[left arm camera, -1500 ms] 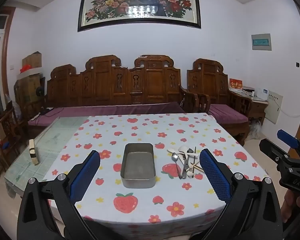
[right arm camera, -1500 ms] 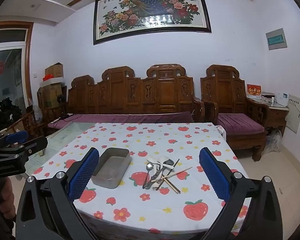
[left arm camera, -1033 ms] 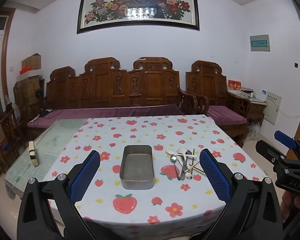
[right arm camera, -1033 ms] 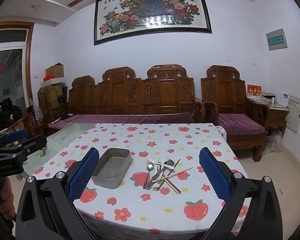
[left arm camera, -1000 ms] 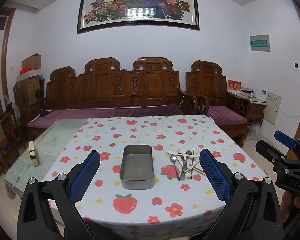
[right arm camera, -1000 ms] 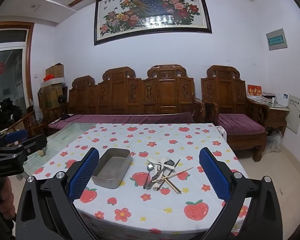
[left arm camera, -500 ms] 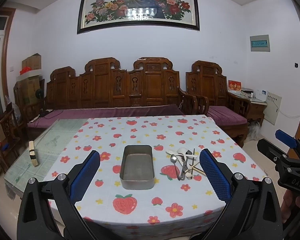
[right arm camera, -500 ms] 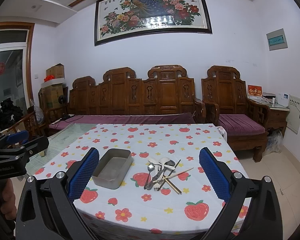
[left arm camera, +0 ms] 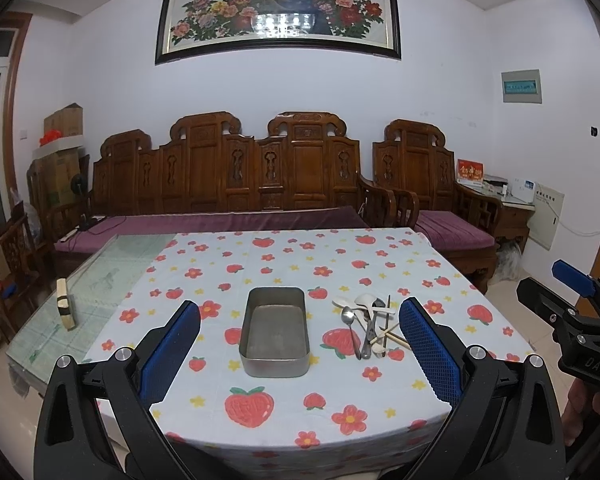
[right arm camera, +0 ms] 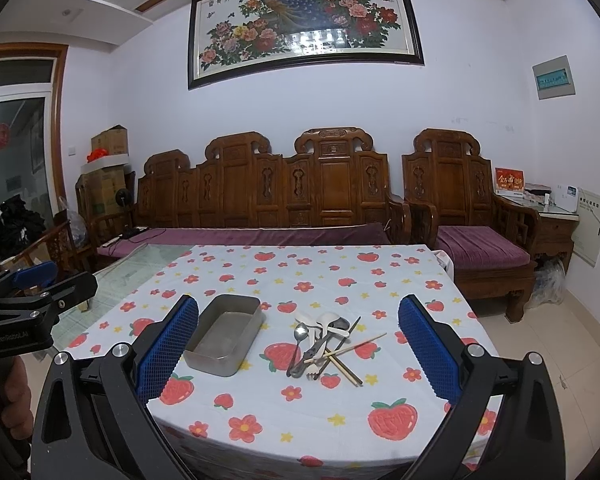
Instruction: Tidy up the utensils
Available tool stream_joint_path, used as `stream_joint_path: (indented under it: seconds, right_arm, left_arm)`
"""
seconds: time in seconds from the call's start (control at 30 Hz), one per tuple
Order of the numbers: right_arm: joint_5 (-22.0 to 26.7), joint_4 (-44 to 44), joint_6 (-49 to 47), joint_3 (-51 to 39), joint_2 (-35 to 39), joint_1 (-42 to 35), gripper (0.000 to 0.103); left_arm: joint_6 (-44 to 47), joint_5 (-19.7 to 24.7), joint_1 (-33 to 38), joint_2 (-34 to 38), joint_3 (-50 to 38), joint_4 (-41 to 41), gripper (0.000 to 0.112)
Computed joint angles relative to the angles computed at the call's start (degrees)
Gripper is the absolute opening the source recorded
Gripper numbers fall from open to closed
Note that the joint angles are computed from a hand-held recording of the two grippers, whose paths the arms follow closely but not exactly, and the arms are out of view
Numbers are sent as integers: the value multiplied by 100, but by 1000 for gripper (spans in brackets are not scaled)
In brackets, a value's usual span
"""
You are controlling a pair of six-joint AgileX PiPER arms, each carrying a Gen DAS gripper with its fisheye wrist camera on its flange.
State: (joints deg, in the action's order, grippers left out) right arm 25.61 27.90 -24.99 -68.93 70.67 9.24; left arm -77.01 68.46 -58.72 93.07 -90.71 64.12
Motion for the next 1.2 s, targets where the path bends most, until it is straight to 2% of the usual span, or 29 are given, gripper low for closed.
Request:
stream_joint_path:
  seconds: [1.2]
  right_arm:
    - [22,102,-98,-12,23,-48,100]
  left_arm:
    - [5,4,1,18,-22,-18,97]
